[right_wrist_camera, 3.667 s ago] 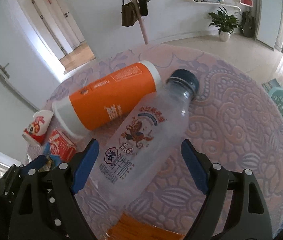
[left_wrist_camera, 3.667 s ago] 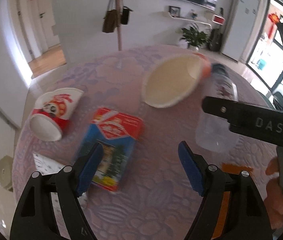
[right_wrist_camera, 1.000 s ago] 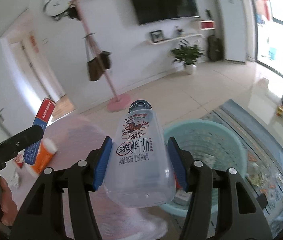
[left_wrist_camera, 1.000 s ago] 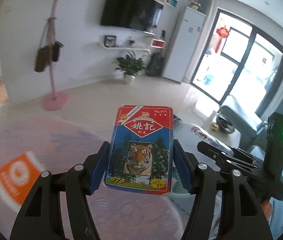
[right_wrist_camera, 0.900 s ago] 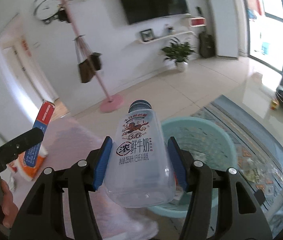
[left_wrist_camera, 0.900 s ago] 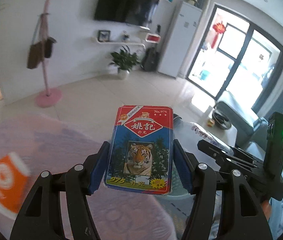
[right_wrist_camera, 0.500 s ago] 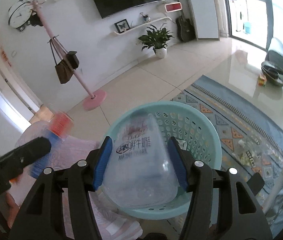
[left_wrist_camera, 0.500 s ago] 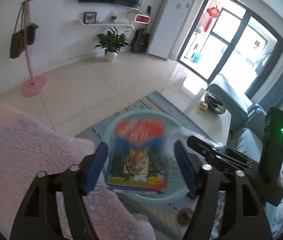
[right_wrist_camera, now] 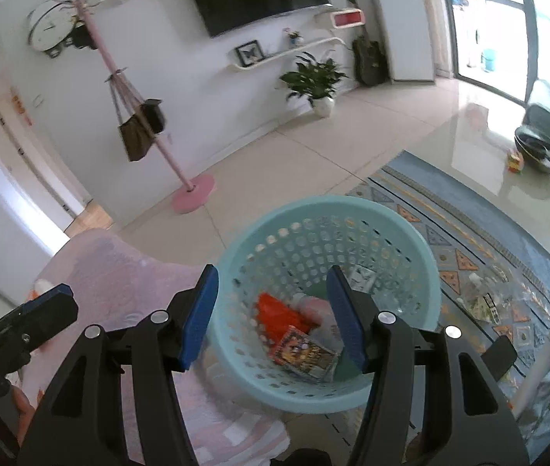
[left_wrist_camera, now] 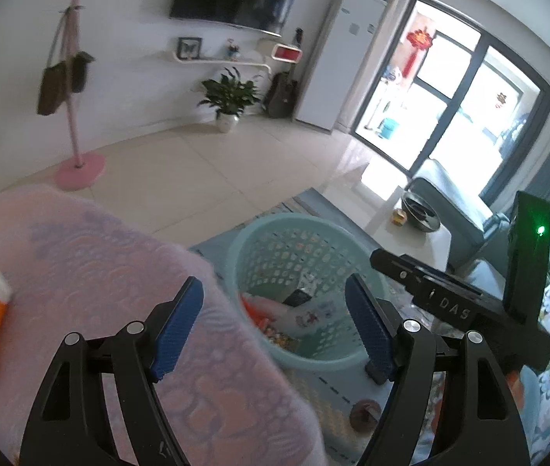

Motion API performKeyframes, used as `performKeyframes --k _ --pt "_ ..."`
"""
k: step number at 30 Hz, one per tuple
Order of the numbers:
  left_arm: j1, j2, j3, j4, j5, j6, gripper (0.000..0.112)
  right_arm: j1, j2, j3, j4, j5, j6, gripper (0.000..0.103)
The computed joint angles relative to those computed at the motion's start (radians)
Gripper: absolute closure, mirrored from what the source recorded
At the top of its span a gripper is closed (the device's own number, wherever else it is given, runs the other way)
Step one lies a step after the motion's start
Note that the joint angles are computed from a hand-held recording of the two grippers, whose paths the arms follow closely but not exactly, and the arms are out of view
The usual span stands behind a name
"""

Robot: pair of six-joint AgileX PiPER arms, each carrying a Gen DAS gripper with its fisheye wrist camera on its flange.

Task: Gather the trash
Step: 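Move both grippers back to the table toward the dotted paper and orange wrapper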

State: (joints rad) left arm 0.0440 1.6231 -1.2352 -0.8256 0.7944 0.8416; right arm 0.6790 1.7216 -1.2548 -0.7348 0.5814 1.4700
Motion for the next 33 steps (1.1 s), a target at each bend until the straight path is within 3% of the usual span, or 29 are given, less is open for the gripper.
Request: performKeyframes --k 5,13,15,20,27,30,33 --pt "0.214 -0.085 0.076 -0.106 0.138 0.091 0.038 0.116 0.042 -0.120 -0.033 0.070 -0.049 0.049" --pt "0.597 -0.210 0.157 -0.135 0.211 0.183 0.038 0.313 0.169 -0.365 -0.055 0.169 -0.187 0.048" --pt "0.688 -0.212 0.150 -0.132 0.224 0.197 0.038 0.352 0.213 -0.439 -0.045 0.195 -0.233 0.040" --pt "0.909 -0.161 0.094 -0.117 0.228 0.204 0.038 0.429 0.347 -0.639 0.045 0.210 -0.378 0.039" --pt "1.086 0.010 -0.059 -0.058 0.219 0.118 0.038 0.495 0.596 -1.014 0.297 0.305 -0.629 0.039" --pt "1.117 0.090 -0.126 -0.029 0.226 0.068 0.038 0.523 0.741 -1.257 0.352 0.437 -0.694 0.039" --pt "1.119 0.180 -0.213 0.011 0.256 -0.003 0.040 0.528 0.830 -1.403 0.400 0.510 -0.729 0.039"
